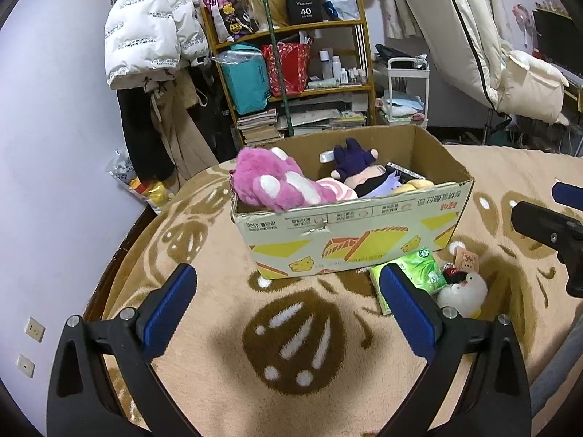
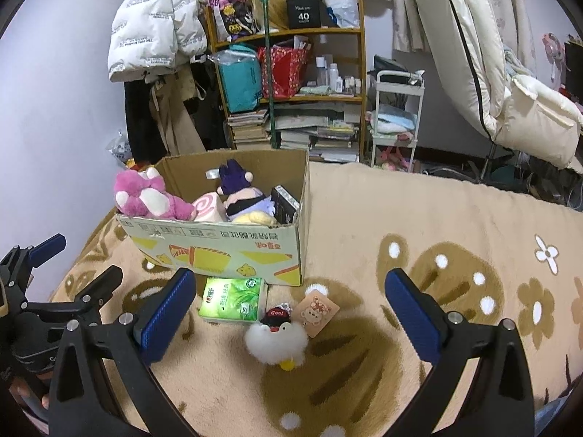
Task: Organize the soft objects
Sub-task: 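Withdraw both tools and lower them toward the green tissue pack and penguin plush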
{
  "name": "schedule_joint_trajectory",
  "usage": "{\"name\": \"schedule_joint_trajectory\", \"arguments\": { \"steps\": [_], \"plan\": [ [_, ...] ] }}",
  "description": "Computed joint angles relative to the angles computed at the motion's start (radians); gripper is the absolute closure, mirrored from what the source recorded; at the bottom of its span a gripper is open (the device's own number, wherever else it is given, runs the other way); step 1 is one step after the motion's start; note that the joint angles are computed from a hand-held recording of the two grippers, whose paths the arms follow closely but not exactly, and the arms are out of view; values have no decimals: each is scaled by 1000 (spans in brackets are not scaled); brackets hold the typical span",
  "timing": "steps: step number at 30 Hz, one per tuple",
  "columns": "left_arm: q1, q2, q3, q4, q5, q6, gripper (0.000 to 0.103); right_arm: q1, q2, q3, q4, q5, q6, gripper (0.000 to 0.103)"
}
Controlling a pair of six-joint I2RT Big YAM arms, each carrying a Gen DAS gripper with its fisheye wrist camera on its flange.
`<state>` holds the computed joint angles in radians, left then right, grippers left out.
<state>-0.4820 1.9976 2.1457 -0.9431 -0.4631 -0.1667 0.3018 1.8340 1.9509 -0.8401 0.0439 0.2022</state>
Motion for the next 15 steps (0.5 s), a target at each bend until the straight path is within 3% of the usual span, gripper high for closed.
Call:
{"name": "schedule_joint_trajectory", "arguments": {
  "steps": [15],
  "plan": [
    [5, 86, 95, -64, 54, -14, 3, -19, 65, 69, -82, -21, 64, 0]
  ]
}}
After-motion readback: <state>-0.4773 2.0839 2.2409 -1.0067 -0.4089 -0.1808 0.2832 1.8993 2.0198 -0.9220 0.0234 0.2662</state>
